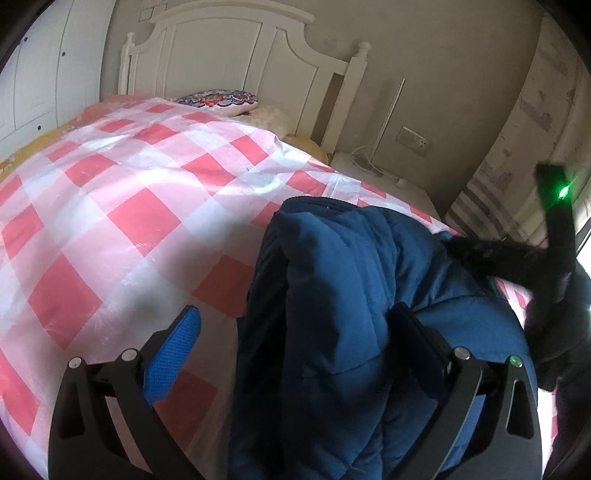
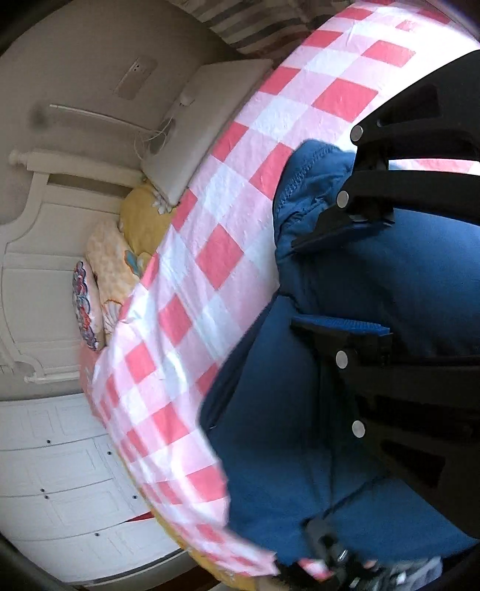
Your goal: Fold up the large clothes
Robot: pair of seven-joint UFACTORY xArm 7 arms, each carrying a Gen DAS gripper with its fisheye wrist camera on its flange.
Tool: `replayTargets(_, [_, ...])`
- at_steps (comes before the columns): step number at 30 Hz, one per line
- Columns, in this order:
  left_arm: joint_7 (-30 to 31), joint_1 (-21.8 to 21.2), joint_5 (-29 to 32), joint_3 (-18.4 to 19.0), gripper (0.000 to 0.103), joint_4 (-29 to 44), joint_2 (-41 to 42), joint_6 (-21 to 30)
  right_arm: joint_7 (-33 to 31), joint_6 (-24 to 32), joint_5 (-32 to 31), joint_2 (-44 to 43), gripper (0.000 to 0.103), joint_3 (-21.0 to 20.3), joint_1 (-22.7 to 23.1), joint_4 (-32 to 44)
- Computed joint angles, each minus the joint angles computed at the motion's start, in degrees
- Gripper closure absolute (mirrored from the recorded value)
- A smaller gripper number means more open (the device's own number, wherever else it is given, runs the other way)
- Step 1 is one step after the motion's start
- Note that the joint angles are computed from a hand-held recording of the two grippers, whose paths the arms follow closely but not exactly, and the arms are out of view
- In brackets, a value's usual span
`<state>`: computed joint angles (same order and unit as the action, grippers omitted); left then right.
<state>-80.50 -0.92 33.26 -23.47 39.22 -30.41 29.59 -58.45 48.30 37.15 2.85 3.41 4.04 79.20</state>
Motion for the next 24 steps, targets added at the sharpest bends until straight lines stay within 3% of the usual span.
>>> replayTargets(2, [-0.09, -0.14, -0.06, 0.28, 0.002, -0.54, -0.41, -0.66, -0.76, -1.48, 6.19, -0.64, 0.058, -1.09, -0.71, 0.86])
replayTargets(4, [-0.04, -0.13, -0.24, 0.19, 0.002, -0.45, -0.31, -0.69, 1.57, -1.96, 7.67, 0.77, 0.058, -1.26, -1.42, 2.47])
replayTargets(7, [-0.17, 0.11, -0.15, 0.00, 0.002, -0.33, -0.23, -0.73, 4.23, 0.52, -2.48, 5.50, 0.058, -3.34, 2.70, 3.11])
replayTargets(9, [-0.38, 0.26, -0.18, -0.14, 0.002, -0.17, -0.14, -0.39, 5.27, -1.85, -2.66, 5.60, 0.056, 2.09, -1.68, 1.80])
replayTargets(10, [-0.23, 0.06, -0.45, 0.16, 0.002, -0.21, 0.00, -0.58, 6.80, -1.81, -4.80, 5.58, 0.056, 2.72, -1.97, 2.25])
replayTargets(13, [-0.05, 0.04, -0.43, -0.06, 0.002, 0.14, 0.17, -0.16, 12.87, -5.75, -18.30, 2.50, 0.056, -1.11, 5.19, 1.08])
replayTargets(15, [-0.21, 0.08, -0.05, -0.34, 0.002, 0.40, 0.26, 0.40, 12.12, -6.16, -17.67, 0.02, 0.056, 1.00, 4.29, 0.61])
replayTargets(18, [-0.11, -0.24, -0.07, 0.02, 0.002, 0.39, 0.39, 0.37, 4.68, -0.53, -8.61, -2.48, 0.056, 2.22, 4.52, 1.56])
replayTargets(22, [0.01, -0.49, 0.25, -0.20, 0.002, 1.03, 0.69, 1.77, 5.02, 0.61, -20.08, 1.17, 0.054, 3.73, 8.96, -0.24])
replayTargets(24, [0.27, -0.80, -0.05, -0.15, 0.002, 1.68, 1.11, 3.94, 8.57, 2.97, -20.59, 4.17, 0.054, 4.66, 8.35, 2.86])
